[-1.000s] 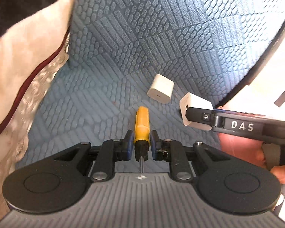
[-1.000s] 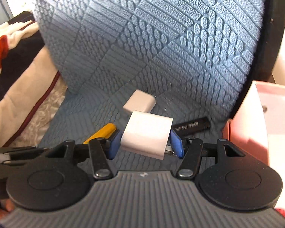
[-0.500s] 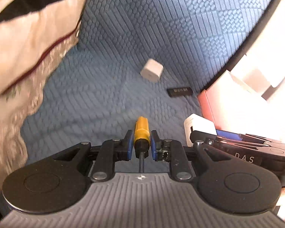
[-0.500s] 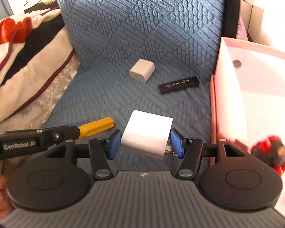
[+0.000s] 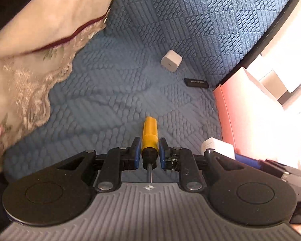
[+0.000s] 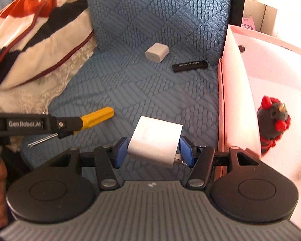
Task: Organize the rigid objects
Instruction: 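Lift the screwdriver with the left gripper while the right gripper lifts the charger toward the box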
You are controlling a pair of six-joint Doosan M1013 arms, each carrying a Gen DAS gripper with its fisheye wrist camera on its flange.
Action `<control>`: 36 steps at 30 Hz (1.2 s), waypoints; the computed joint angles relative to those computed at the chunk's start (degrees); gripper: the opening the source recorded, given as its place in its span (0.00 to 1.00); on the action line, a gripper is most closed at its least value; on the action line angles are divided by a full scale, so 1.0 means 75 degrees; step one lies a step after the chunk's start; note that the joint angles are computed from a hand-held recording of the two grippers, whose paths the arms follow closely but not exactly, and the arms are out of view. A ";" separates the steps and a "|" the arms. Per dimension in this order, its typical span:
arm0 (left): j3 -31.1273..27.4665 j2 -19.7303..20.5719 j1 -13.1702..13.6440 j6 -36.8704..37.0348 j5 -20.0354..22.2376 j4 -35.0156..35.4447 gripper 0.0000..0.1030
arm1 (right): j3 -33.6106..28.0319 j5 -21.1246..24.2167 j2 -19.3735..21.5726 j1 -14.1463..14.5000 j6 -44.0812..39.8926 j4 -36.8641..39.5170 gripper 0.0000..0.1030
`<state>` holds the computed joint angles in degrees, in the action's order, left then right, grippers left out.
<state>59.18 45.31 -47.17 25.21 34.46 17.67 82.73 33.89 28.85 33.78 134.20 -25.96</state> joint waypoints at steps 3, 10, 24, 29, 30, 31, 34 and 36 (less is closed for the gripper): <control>0.0104 -0.0040 0.0005 0.0171 -0.0064 -0.0413 0.22 | 0.0021 0.0136 0.0011 0.0062 -0.0165 -0.0125 0.57; -0.0163 0.0138 0.0008 0.0597 0.0219 -0.0754 0.22 | 0.0027 0.0448 0.0067 0.0049 -0.0680 0.0641 0.57; -0.0377 0.0293 0.0129 0.0884 0.0157 -0.1367 0.25 | -0.0045 0.0601 0.0205 0.0107 -0.0447 0.0424 0.59; -0.0317 0.0294 0.0182 0.1216 -0.0155 -0.1884 0.38 | -0.0040 0.0514 0.0210 0.0044 -0.0265 0.0551 0.56; -0.0306 0.0296 0.0197 0.1242 -0.0212 -0.1992 0.38 | -0.0041 0.0538 0.0212 0.0066 -0.0148 0.0370 0.55; -0.0290 0.0293 0.0207 0.1250 -0.0268 -0.2055 0.38 | -0.0040 0.0539 0.0212 0.0084 -0.0072 0.0237 0.55; -0.0251 0.0292 0.0236 0.1290 -0.0428 -0.2204 0.38 | -0.0001 0.0429 0.0186 0.0088 0.0065 0.0075 0.55; -0.0270 0.0308 0.0242 0.1385 -0.0474 -0.2291 0.38 | 0.0018 0.0381 0.0175 0.0079 0.0080 0.0071 0.55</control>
